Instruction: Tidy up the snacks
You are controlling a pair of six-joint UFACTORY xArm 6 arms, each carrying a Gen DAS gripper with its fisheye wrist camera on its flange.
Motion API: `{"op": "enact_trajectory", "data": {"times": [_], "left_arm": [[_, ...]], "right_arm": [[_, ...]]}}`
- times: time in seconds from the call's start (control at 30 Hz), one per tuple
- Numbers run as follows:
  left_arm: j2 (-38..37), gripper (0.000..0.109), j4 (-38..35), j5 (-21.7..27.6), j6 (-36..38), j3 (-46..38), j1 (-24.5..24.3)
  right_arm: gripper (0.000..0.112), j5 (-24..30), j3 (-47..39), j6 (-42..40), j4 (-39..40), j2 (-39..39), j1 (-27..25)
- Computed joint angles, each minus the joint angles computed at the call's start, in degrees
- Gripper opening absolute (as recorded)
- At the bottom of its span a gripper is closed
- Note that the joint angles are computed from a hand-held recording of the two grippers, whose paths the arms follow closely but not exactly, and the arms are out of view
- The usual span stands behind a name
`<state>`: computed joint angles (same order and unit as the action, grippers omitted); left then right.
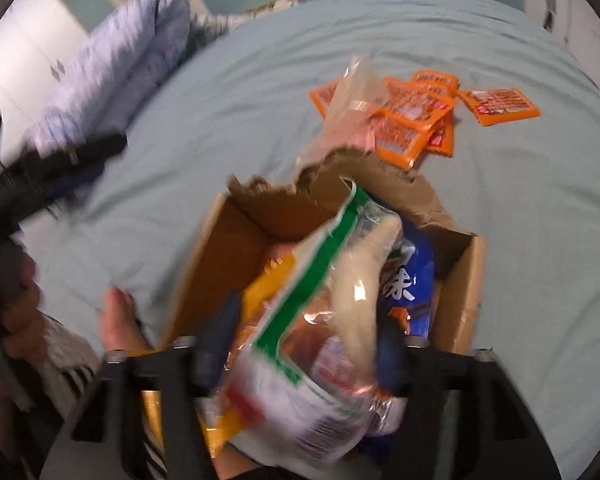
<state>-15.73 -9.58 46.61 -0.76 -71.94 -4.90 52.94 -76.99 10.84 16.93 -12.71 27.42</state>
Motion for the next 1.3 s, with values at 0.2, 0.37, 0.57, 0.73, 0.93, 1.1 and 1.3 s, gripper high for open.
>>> {"op": "enact_trajectory", "data": {"times": [0.2,0.37,0.57,0.73,0.93,1.1,1.3], "left_arm": [[-4.40,0.083,-9.50,-2.55,2.44,3.68,2.29],[-8.72,0.083,-14.15,1.85,3.83,5.66,2.88],[-12.48,0.093,-1.34,12.45,3.52,0.99,-1.63],[-12.57,0.103,7.13,19.24,4.20,-6.30,-5.59],[-12.63,0.103,7.66,24.10,4.72,-14.47,-3.97],[-12.26,0.103,5.33,26.78,7.39,-21.65,-0.44],[-12.28,0.103,7.45,28.71,9.58,-27.64,-0.97]], "right_arm": [[0.083,-6.46,13.68,13.65,-6.33,-16.53,-1.32],[0.083,-3.98,17.16,20.61,-13.96,-26.05,-0.03],[0.083,6.75,11.38,25.81,-19.56,-29.61,2.86],[0.083,16.92,0.26,31.50,-32.61,-26.03,11.60],[0.083,29.76,-11.50,37.33,-47.88,-20.35,24.28],[0.083,40.69,-19.72,39.76,-59.48,-17.74,35.68],[0.083,45.21,-20.80,44.44,-65.80,-19.40,43.60]]}}
